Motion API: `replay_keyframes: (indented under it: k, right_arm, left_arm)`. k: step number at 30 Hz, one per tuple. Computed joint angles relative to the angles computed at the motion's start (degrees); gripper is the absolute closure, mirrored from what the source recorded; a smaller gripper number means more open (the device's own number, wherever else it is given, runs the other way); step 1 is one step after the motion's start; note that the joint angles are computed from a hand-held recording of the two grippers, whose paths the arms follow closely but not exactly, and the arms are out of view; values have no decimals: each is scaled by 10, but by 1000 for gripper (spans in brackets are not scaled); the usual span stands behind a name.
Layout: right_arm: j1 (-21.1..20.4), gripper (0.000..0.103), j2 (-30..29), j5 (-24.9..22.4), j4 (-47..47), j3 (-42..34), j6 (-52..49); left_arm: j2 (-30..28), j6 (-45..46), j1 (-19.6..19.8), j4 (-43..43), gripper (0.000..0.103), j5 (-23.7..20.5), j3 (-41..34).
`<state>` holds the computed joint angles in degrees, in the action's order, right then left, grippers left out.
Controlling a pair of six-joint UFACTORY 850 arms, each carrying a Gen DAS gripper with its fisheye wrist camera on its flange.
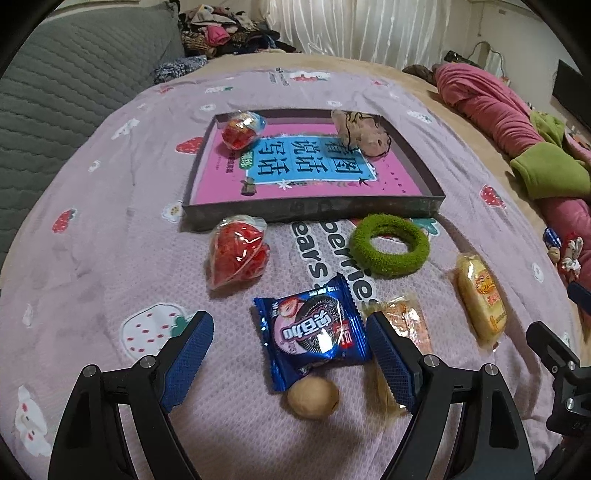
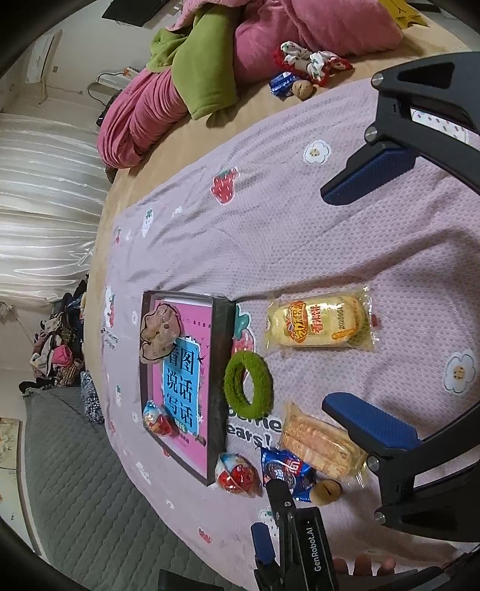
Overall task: Organize objects
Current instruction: 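Lower the left tool onto the blue cookie pack while the right tool reaches the yellow bun pack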
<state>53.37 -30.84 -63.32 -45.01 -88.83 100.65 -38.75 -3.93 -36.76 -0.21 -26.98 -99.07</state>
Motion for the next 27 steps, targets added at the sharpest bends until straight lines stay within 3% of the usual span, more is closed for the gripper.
replay_keyframes:
  k: [15, 27]
  right_arm:
    - [-33, 1, -16, 40, 16, 6, -21]
    - [-48, 1, -32, 46, 26, -2, -44]
  left_arm:
    - [-75, -22, 1, -10, 17, -53, -92]
    - [-100, -42, -2, -8, 17, -80, -121]
